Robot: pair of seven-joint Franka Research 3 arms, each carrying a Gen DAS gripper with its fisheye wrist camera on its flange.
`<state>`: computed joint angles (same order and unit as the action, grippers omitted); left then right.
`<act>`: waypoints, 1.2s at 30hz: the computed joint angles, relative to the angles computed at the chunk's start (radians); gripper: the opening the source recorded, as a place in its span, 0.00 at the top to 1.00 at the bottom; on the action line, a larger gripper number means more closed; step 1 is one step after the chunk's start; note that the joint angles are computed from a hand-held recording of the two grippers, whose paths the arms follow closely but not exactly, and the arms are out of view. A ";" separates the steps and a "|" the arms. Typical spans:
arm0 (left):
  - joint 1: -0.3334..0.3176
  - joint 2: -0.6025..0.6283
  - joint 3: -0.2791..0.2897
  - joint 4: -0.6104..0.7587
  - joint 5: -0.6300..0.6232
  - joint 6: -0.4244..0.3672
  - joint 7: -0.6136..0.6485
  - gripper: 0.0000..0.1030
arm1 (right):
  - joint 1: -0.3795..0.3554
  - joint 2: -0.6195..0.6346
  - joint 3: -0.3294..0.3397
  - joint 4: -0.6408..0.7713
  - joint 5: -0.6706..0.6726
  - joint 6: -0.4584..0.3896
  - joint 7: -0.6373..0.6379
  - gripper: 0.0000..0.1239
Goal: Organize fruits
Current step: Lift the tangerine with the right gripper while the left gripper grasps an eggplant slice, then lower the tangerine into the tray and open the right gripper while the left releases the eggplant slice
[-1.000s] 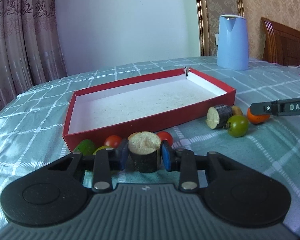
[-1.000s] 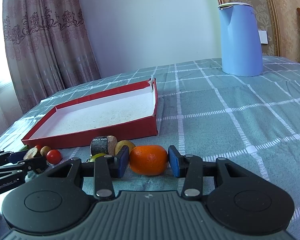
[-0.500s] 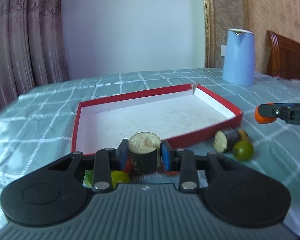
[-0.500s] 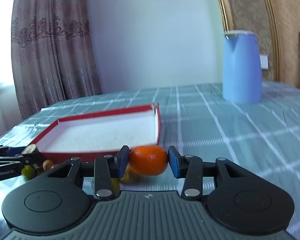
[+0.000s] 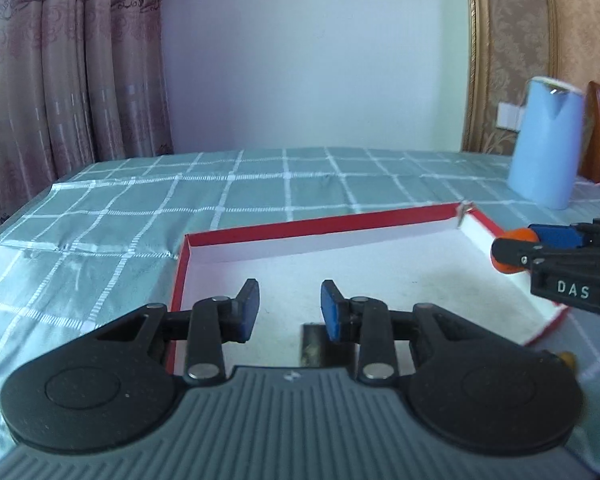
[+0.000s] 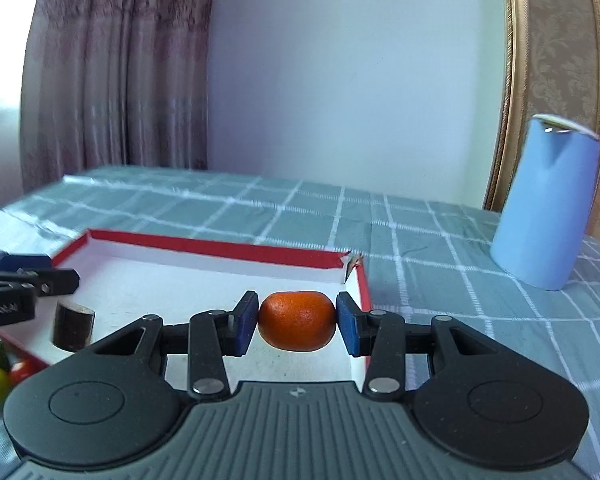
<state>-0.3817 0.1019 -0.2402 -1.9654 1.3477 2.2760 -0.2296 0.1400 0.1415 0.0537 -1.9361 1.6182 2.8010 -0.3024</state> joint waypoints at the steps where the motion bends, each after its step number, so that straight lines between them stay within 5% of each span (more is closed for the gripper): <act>1: 0.005 0.010 0.004 0.010 -0.012 0.006 0.011 0.71 | 0.008 0.019 0.003 0.016 -0.022 0.023 0.019 0.66; 7: 0.016 0.041 0.024 0.037 -0.034 0.035 0.035 0.73 | 0.018 0.099 0.022 0.076 -0.283 0.069 0.285 0.66; 11: 0.027 0.061 0.037 0.059 -0.083 0.050 0.059 0.73 | -0.003 0.115 0.051 0.094 -0.334 0.080 0.335 0.66; 18: 0.037 0.068 0.052 0.068 -0.133 0.079 0.071 0.73 | -0.036 0.118 0.096 0.100 -0.285 0.094 0.270 0.65; 20: 0.037 0.069 0.053 0.069 -0.147 0.075 0.075 0.72 | -0.040 0.112 0.102 0.099 -0.229 0.102 0.218 0.50; 22: 0.036 0.063 0.054 0.063 -0.146 0.075 0.057 0.47 | -0.043 0.105 0.103 0.102 -0.149 0.099 0.155 0.36; 26: 0.016 0.052 0.048 0.055 -0.079 0.005 -0.019 0.16 | -0.022 0.107 0.078 0.111 -0.076 0.107 0.098 0.34; 31: 0.008 0.047 0.038 0.051 -0.036 -0.029 -0.033 0.05 | -0.014 0.113 0.063 0.104 -0.137 0.096 0.180 0.34; 36: 0.002 0.027 0.027 0.022 0.015 -0.067 -0.083 0.03 | -0.026 0.095 0.059 0.098 -0.009 0.083 0.088 0.34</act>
<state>-0.3797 0.1290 -0.2134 -1.9438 1.3628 2.2087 -0.3127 0.1141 0.2360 0.1127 -1.8385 1.6092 2.8845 -0.2141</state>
